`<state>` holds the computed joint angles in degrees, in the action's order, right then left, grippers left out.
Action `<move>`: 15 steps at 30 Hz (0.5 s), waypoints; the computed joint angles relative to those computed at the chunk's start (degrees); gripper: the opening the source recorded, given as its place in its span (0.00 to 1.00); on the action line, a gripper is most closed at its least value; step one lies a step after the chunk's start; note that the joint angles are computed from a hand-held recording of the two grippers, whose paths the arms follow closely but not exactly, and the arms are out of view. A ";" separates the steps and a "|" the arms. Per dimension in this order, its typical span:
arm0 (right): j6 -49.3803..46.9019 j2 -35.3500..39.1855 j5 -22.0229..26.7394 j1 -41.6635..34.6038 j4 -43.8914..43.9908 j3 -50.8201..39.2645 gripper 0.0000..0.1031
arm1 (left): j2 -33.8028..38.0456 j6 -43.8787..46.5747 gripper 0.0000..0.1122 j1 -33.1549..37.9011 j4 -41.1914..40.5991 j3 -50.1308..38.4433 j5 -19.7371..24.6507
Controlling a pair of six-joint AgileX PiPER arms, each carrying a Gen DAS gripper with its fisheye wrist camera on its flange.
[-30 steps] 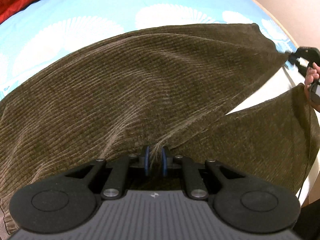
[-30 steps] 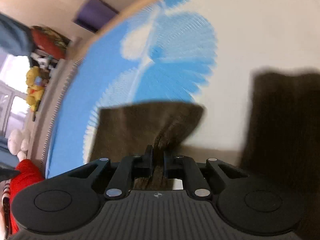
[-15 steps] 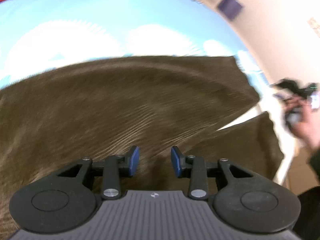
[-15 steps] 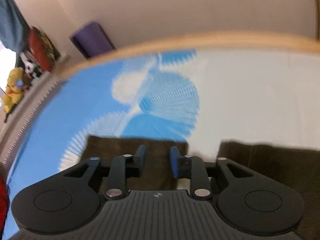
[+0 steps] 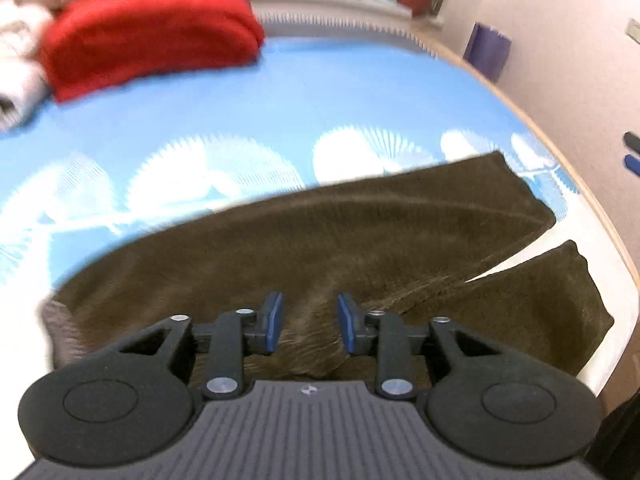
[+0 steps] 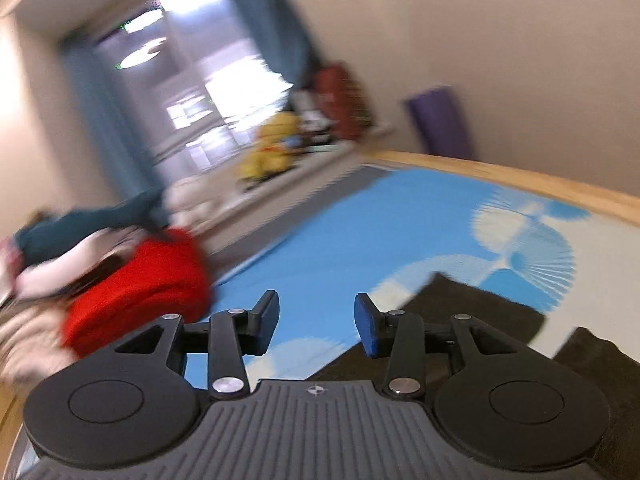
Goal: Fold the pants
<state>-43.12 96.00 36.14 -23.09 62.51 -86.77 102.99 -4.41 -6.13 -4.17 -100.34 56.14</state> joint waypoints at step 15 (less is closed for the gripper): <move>-5.87 -15.51 -2.62 8.37 -13.02 17.74 0.49 | -26.01 -23.69 0.51 2.49 22.25 30.98 -2.08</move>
